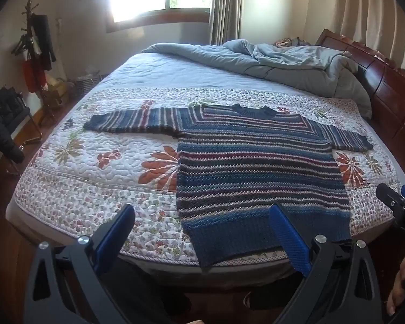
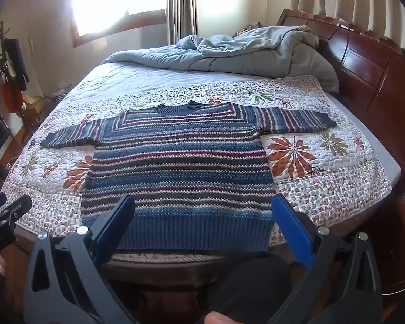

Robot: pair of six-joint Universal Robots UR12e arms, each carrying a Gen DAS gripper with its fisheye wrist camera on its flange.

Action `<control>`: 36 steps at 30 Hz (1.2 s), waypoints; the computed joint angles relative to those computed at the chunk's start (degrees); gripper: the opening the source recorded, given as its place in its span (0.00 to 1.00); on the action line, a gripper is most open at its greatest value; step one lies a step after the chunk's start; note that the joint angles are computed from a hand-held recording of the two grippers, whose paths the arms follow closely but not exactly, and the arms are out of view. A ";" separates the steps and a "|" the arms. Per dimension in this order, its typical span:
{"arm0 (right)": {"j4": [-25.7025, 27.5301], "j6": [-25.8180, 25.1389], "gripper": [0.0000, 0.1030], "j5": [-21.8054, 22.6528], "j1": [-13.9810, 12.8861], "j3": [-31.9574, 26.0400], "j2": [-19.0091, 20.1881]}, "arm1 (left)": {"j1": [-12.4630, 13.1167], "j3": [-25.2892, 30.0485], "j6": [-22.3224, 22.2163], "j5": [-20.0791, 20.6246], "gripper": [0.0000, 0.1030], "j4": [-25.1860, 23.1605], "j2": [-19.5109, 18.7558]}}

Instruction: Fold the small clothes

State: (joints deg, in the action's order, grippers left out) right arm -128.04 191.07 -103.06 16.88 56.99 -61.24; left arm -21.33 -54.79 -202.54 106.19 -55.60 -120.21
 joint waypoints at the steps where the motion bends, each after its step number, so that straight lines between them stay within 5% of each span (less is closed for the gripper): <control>1: -0.03 -0.01 0.98 -0.13 0.04 -0.06 0.04 | 0.00 0.05 0.01 0.09 0.96 -0.05 -0.02; 36: -0.44 0.21 0.98 0.44 0.13 -0.03 0.14 | -0.09 0.19 0.34 1.69 0.96 0.04 0.01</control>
State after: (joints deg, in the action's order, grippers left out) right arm -128.49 191.28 -102.61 17.00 56.96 -61.09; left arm -21.42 -54.60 -202.21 107.87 -55.56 -120.19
